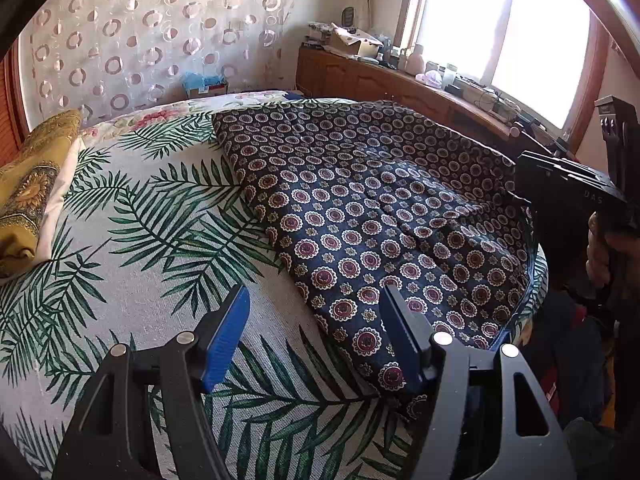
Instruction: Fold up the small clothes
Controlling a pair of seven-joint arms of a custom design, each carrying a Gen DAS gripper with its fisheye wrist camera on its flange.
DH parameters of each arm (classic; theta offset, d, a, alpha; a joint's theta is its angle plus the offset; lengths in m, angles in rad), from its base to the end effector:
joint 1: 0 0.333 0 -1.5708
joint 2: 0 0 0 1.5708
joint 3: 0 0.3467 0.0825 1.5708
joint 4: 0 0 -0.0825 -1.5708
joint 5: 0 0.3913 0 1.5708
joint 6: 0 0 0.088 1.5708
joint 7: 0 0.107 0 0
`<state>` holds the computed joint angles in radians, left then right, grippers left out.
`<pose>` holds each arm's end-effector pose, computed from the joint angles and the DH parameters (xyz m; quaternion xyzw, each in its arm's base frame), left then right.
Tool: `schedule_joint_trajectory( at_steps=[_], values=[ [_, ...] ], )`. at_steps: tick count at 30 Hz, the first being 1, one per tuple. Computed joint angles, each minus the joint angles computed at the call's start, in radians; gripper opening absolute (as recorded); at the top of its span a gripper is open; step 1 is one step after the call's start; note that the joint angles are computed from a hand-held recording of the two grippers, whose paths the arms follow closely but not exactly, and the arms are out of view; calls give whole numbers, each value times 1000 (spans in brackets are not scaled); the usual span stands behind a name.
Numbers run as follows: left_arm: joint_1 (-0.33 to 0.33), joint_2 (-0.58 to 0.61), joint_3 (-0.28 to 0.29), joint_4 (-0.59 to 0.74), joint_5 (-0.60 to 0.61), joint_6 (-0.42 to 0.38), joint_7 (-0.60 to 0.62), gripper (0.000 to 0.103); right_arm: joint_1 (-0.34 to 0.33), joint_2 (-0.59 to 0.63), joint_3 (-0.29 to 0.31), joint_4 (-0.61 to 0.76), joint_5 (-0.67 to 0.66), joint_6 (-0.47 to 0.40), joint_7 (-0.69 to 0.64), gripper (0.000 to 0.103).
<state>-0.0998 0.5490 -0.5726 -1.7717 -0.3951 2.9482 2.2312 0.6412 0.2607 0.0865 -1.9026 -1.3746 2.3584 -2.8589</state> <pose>0.6184 -0.3749 0.3847 -0.3493 0.8534 -0.3812 0.0658 0.4984 0.4216 0.4178 -0.5628 0.6675 -0.3825 0.3023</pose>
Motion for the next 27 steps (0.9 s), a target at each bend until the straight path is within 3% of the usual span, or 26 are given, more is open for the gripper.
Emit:
schedule_joint_trajectory(
  at_steps=[7,15,18,19,23,27],
  values=[
    [-20,9,24,12,13,-20,-23,68,-23,70,-23,43,103,45,-107,35],
    [-14,9,19,7,11,-19,-23,68,-20,76,-56,23,146,65,-108,34],
    [-10,9,15,6,9,-22,-19,68,-14,83,-55,29,159,55,-130,20],
    [-9,9,14,5,8,-22,-17,68,-13,85,-57,28,158,58,-134,11],
    [-8,8,13,5,4,-25,-13,68,-7,70,-67,6,113,84,-95,4],
    [9,4,-8,-3,-12,-27,8,68,19,28,-59,-27,1,9,28,3]
  ],
)
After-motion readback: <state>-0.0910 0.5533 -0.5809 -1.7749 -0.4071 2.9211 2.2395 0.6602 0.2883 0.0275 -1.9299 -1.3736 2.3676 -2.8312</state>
